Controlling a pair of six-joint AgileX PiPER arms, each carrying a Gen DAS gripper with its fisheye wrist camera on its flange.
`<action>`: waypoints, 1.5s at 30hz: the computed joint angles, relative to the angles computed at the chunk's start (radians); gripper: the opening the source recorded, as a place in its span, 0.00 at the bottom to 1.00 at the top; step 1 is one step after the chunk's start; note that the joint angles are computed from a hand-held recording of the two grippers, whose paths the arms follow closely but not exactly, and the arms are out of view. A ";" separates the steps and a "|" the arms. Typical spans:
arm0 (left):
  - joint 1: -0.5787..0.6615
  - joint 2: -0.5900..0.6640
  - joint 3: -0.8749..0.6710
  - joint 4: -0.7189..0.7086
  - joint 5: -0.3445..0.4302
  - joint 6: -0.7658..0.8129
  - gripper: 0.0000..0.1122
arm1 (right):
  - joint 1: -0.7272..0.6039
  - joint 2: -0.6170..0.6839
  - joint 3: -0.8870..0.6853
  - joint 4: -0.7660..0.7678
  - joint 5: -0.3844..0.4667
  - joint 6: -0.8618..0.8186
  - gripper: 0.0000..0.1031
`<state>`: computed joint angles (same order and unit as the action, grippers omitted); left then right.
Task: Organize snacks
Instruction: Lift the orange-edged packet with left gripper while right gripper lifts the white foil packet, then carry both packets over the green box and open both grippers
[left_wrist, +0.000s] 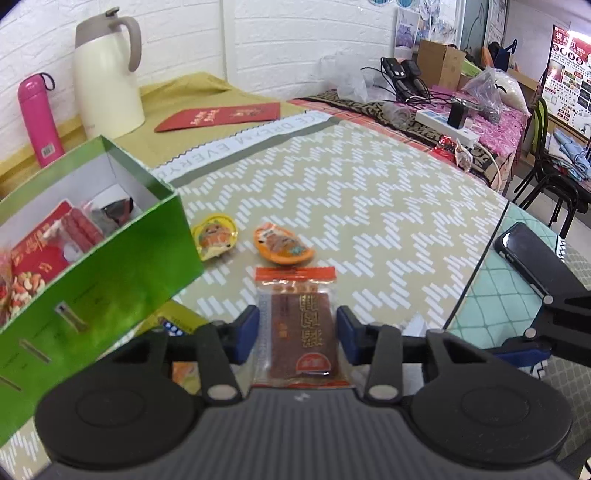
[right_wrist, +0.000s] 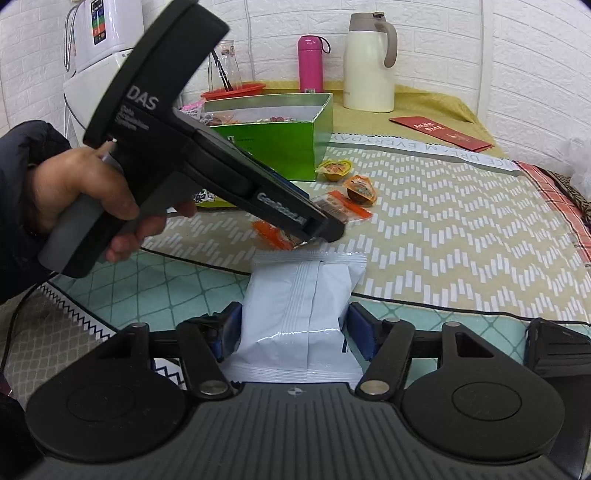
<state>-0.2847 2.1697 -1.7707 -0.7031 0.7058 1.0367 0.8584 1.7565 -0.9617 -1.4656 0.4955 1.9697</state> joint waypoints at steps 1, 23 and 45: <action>0.011 -0.009 0.023 -0.038 -0.003 0.029 0.37 | 0.003 -0.001 0.001 0.000 0.001 0.004 0.96; 0.318 -0.246 0.174 -0.426 0.129 0.244 0.32 | 0.032 -0.008 -0.180 -0.001 0.072 -0.132 0.93; 0.409 0.087 -0.381 -0.156 0.097 -0.199 0.32 | -0.212 0.534 -1.086 0.587 -0.011 -0.837 0.94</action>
<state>0.1240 2.2567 -2.1519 -0.8591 0.8033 0.8380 0.6465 2.2909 -2.0481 -0.8786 0.4847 1.1332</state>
